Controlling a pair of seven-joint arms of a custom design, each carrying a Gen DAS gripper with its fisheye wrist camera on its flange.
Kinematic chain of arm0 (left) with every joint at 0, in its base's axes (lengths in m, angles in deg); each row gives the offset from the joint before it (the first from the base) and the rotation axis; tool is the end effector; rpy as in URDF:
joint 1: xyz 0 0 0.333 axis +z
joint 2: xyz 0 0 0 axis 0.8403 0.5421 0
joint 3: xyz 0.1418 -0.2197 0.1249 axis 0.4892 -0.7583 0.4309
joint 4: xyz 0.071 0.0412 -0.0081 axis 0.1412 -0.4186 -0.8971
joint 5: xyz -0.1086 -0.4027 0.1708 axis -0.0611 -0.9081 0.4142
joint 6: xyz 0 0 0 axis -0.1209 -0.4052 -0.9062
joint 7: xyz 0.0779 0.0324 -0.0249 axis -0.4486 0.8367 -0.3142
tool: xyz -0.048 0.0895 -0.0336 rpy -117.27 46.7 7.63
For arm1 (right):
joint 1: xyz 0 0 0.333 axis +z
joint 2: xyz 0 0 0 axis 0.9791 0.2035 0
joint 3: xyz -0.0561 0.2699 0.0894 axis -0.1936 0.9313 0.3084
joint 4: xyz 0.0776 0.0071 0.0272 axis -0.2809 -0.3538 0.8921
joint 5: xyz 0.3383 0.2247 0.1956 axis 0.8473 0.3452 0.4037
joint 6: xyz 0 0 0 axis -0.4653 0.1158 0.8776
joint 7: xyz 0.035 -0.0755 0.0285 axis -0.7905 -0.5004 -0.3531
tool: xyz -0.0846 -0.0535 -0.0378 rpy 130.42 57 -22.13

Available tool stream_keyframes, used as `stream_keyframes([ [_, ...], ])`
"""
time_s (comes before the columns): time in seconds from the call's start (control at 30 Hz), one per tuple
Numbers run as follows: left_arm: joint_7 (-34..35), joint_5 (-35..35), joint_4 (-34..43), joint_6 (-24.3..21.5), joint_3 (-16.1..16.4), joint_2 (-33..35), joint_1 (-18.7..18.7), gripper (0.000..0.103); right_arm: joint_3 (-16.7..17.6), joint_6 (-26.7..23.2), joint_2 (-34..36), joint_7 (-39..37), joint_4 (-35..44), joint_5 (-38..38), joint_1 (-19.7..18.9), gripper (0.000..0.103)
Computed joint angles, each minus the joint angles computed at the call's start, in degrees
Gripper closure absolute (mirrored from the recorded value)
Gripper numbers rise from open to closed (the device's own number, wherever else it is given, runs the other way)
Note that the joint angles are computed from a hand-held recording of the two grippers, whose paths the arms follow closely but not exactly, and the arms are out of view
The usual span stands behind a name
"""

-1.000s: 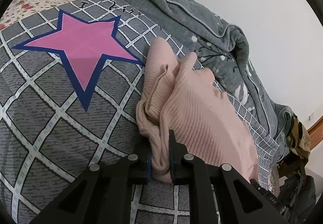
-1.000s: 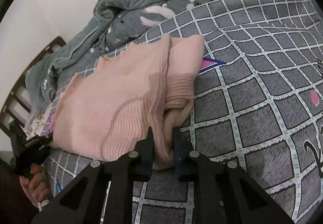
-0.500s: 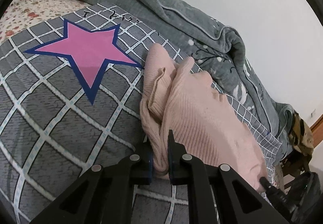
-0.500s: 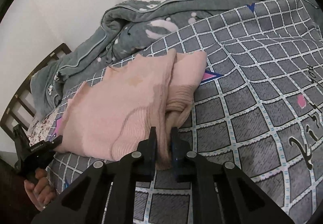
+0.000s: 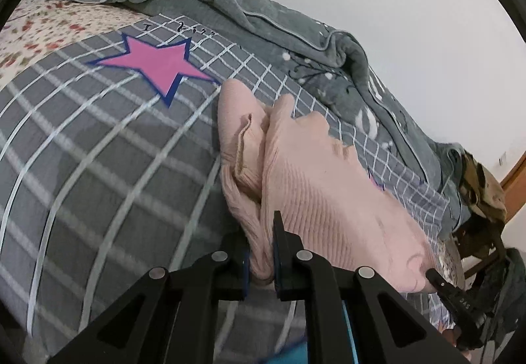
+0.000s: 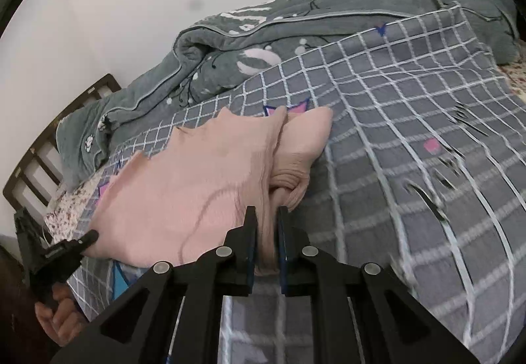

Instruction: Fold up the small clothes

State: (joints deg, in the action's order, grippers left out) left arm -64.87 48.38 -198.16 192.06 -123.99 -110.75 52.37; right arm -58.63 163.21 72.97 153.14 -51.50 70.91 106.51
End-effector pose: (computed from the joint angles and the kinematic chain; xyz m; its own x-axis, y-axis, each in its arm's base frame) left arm 0.3177 -0.2747 0.3540 0.4795 -0.6852 0.5483 -0.3753 -0.7249 -0.5777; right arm 0.5122 0.3552 0.4036 0.4543 -0.8325 -0.3172 -0.7170 -0.1303 -0.6848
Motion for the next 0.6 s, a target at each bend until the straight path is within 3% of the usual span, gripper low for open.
stream_keyframes([
  [0.07,-1.1,-1.0,0.0,-1.4,-0.8,-0.3,-2.2,0.093,-0.3,1.7,-3.4,2.2,-4.6,-4.4,0.1,0.094],
  [0.13,-2.3,-1.4,-0.3,-2.6,-1.4,-0.9,-4.2,0.092,-1.7,2.4,-6.1,-0.6,-7.5,-1.6,1.7,0.097],
  [0.23,0.1,-1.0,1.0,-5.3,0.2,0.9,-5.7,0.089,-5.2,2.4,-8.8,-7.2,-9.6,6.3,5.6,0.097],
  [0.33,3.5,-0.6,3.0,-10.1,2.6,3.0,-6.9,0.077,-3.4,2.4,-8.6,-0.6,-9.8,-3.0,3.7,0.096],
  [0.4,5.0,-0.4,3.3,-12.2,4.2,3.4,-8.0,0.072,-2.8,3.2,-8.5,3.8,-9.8,-8.5,3.0,0.092],
  [0.43,5.8,-0.2,3.4,-13.1,5.0,3.4,-8.4,0.067,-4.0,2.9,-8.3,2.6,-9.3,-7.4,4.3,0.089],
  [0.5,6.7,0.3,3.4,-14.2,6.2,3.0,-8.7,0.065,-5.4,3.0,-7.0,0.7,-7.3,-5.2,5.8,0.073],
  [0.6,7.9,2.0,3.5,-14.0,7.5,2.0,-7.8,0.06,-4.8,2.8,-4.2,1.3,-3.5,-6.0,5.1,0.071],
])
